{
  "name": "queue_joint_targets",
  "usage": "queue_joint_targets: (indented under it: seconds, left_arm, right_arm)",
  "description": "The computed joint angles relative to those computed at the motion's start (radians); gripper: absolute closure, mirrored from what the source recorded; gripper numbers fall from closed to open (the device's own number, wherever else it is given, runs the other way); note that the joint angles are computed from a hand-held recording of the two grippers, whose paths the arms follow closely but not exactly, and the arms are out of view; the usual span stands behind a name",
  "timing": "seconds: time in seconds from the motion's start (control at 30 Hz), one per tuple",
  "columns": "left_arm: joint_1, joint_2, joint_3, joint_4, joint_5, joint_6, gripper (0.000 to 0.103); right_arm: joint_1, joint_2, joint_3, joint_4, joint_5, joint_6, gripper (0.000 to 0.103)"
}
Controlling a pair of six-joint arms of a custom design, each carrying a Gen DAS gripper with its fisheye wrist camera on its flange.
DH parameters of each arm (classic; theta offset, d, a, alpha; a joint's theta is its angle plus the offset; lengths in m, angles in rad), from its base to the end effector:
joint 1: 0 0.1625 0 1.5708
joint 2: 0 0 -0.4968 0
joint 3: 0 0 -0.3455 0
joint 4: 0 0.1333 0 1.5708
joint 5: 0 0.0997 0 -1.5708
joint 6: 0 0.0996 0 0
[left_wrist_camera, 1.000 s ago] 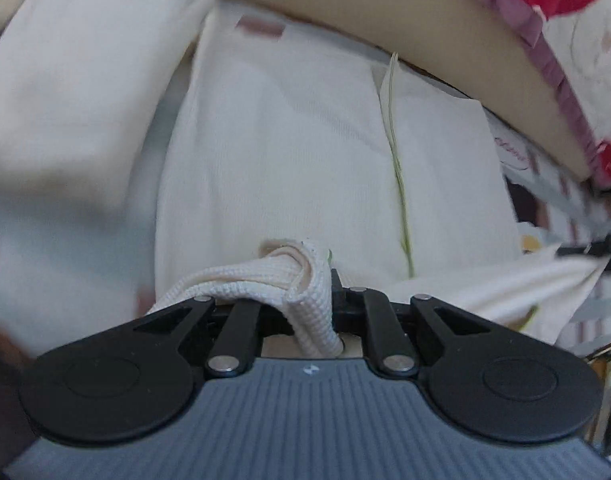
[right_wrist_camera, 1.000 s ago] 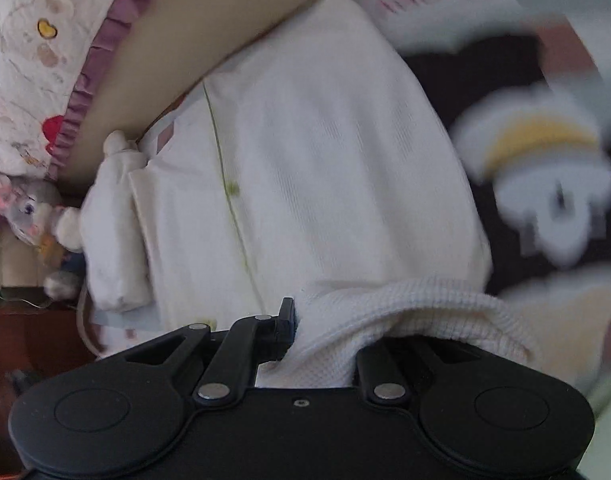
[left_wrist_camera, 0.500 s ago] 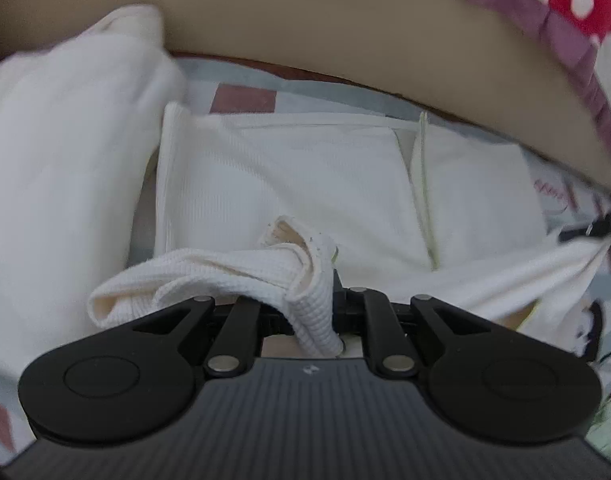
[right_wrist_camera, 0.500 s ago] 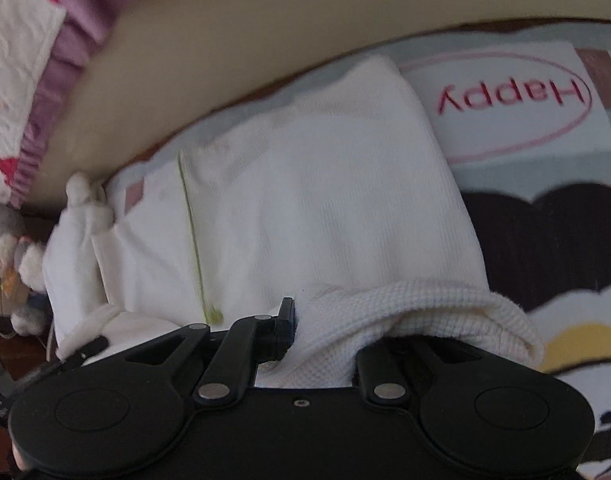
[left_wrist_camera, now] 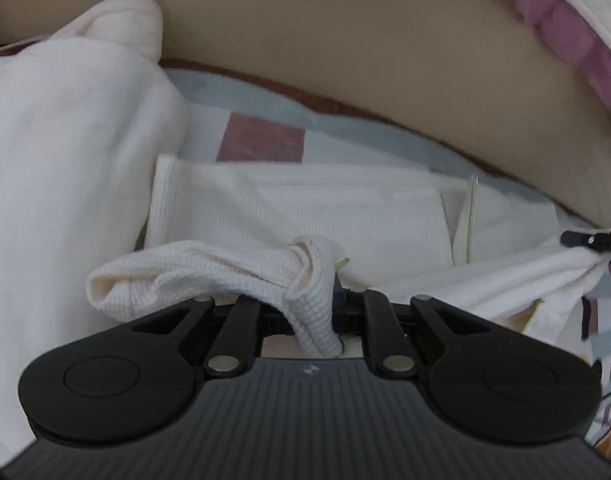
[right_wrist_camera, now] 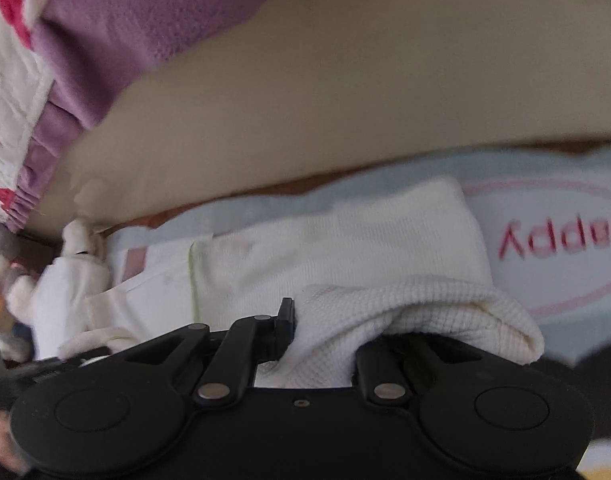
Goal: Fold clothes
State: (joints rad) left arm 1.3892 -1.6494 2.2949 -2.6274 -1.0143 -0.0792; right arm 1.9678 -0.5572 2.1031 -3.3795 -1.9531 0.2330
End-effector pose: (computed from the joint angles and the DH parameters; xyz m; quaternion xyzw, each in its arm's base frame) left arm 0.1174 -0.3898 0.4122 -0.0078 0.9429 -0.2296 0.2411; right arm 0.3015 -0.4705 0.0165 0.0549 -0.9721 0.1807 0.1392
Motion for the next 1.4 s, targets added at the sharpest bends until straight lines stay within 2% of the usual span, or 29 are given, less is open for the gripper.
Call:
queue_joint_targets:
  seconds: [0.1, 0.17, 0.2, 0.27, 0.33, 0.4, 0.47, 0.5, 0.57, 0.6, 0.67, 0.7, 0.8, 0.9, 0.97, 1.03, 1.1, 1.17, 1.2, 1.27, 1.3, 1.4]
  left_arm:
    - [0.000, 0.023, -0.010, -0.064, -0.003, 0.012, 0.092]
    - [0.012, 0.051, -0.011, -0.100, 0.002, 0.036, 0.092]
    - [0.020, 0.069, -0.009, -0.120, 0.010, 0.053, 0.090]
    - [0.036, 0.107, -0.005, -0.159, 0.027, 0.088, 0.090]
    - [0.051, 0.141, -0.002, -0.197, 0.040, 0.119, 0.089]
    - [0.065, 0.136, -0.024, -0.170, 0.009, 0.088, 0.088]
    - [0.075, 0.115, -0.049, -0.127, -0.034, 0.064, 0.085]
    - [0.075, 0.097, -0.048, -0.140, -0.057, 0.070, 0.080]
    - [0.076, 0.057, -0.033, -0.198, -0.111, 0.089, 0.065]
    - [0.078, 0.035, -0.022, -0.238, -0.143, 0.099, 0.055]
    - [0.090, -0.002, 0.007, -0.319, -0.213, 0.111, 0.050]
    - [0.096, -0.020, 0.022, -0.346, -0.243, 0.122, 0.049]
    - [0.098, -0.065, 0.071, -0.385, -0.289, 0.172, 0.049]
    - [0.071, -0.089, 0.119, -0.334, -0.260, 0.228, 0.049]
    - [0.047, -0.100, 0.152, -0.300, -0.229, 0.255, 0.049]
    - [0.051, -0.078, 0.168, -0.292, -0.230, 0.253, 0.047]
    - [0.076, -0.032, 0.170, -0.301, -0.257, 0.233, 0.046]
    - [0.125, 0.026, 0.139, -0.306, -0.316, 0.189, 0.046]
    - [0.145, 0.058, 0.127, -0.327, -0.344, 0.174, 0.049]
    - [0.139, 0.098, 0.123, -0.379, -0.329, 0.176, 0.058]
    - [0.126, 0.116, 0.127, -0.420, -0.308, 0.195, 0.070]
    - [0.102, 0.147, 0.120, -0.466, -0.271, 0.206, 0.076]
  right_arm:
    - [0.026, 0.061, -0.021, -0.100, -0.085, -0.127, 0.092]
    - [0.032, 0.084, -0.034, -0.139, -0.113, -0.193, 0.091]
    - [0.026, 0.093, -0.040, -0.154, -0.113, -0.207, 0.090]
    - [-0.002, 0.090, -0.054, -0.129, -0.078, -0.174, 0.085]
    - [-0.054, 0.071, -0.054, -0.096, 0.012, -0.084, 0.083]
    - [-0.100, 0.052, -0.026, -0.122, 0.110, -0.021, 0.078]
    - [-0.141, 0.035, 0.010, -0.169, 0.205, 0.019, 0.068]
    - [-0.167, 0.027, 0.045, -0.226, 0.280, 0.035, 0.066]
    - [-0.233, 0.025, 0.122, -0.370, 0.467, 0.090, 0.053]
    - [-0.265, 0.033, 0.163, -0.460, 0.554, 0.128, 0.051]
    - [-0.286, 0.038, 0.219, -0.577, 0.617, 0.108, 0.049]
    - [-0.274, 0.029, 0.241, -0.602, 0.593, 0.058, 0.049]
    - [-0.180, 0.010, 0.273, -0.645, 0.389, -0.157, 0.049]
    - [-0.069, 0.057, 0.281, -0.757, 0.133, -0.427, 0.049]
    - [-0.026, 0.115, 0.278, -0.841, 0.004, -0.588, 0.049]
    - [-0.034, 0.137, 0.272, -0.824, -0.034, -0.619, 0.049]
    - [-0.051, 0.146, 0.261, -0.773, -0.042, -0.576, 0.050]
    - [-0.061, 0.160, 0.236, -0.743, -0.050, -0.545, 0.050]
    - [-0.066, 0.167, 0.218, -0.722, -0.059, -0.527, 0.049]
    - [-0.079, 0.175, 0.184, -0.671, -0.065, -0.489, 0.048]
    - [-0.086, 0.178, 0.171, -0.653, -0.061, -0.478, 0.048]
    - [-0.091, 0.197, 0.119, -0.599, -0.060, -0.498, 0.046]
